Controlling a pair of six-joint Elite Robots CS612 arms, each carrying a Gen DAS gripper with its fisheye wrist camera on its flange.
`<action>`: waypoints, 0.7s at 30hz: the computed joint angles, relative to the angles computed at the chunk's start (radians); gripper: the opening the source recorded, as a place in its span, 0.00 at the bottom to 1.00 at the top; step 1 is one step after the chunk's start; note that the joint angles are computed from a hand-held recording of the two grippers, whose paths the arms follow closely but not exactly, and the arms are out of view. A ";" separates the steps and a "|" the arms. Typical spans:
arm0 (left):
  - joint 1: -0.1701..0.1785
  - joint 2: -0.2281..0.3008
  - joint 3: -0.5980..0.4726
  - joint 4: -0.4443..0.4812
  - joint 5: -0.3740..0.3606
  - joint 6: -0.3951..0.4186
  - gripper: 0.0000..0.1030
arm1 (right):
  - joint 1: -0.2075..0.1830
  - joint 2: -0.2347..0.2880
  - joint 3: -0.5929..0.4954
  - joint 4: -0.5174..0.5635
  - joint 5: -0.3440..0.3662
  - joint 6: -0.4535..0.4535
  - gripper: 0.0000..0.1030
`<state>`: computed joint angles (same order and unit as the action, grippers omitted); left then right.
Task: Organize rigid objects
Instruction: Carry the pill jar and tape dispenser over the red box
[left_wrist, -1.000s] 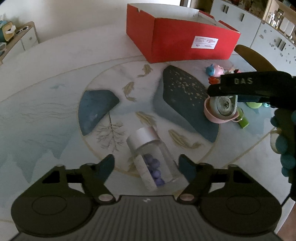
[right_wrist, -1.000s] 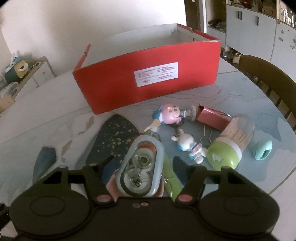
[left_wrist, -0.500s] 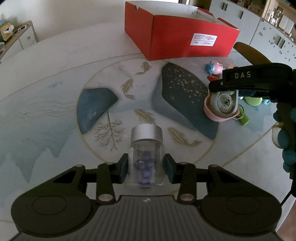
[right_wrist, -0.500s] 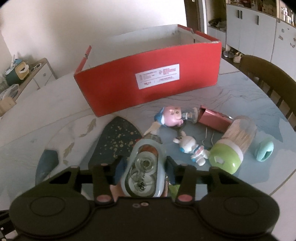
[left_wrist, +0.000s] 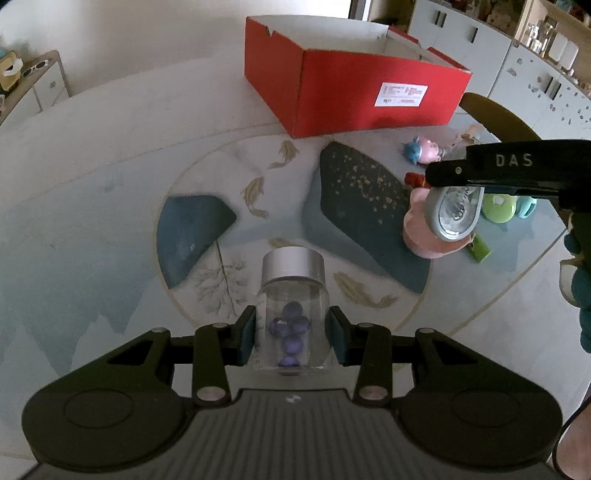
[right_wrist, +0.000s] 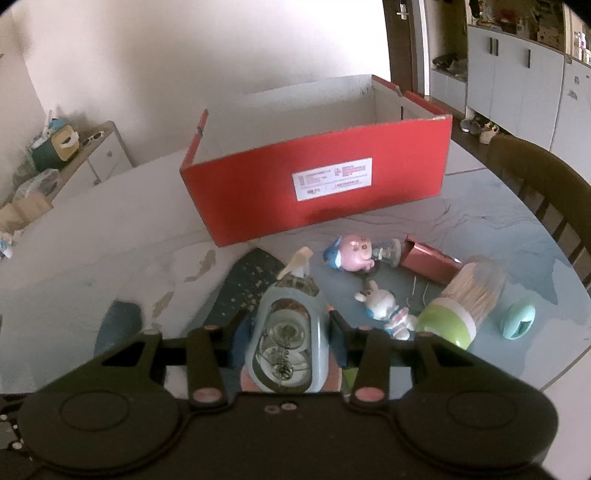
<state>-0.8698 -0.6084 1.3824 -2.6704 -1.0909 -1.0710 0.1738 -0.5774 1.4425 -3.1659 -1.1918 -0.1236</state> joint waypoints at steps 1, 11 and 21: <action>0.001 -0.002 0.001 -0.001 0.000 0.000 0.39 | -0.001 -0.004 0.003 -0.001 0.004 -0.001 0.42; 0.015 -0.028 -0.012 0.003 -0.001 0.031 0.39 | -0.010 -0.044 0.017 0.022 0.035 -0.015 0.42; 0.025 -0.047 -0.043 0.013 0.032 0.084 0.39 | -0.028 -0.082 0.003 0.048 0.070 -0.039 0.42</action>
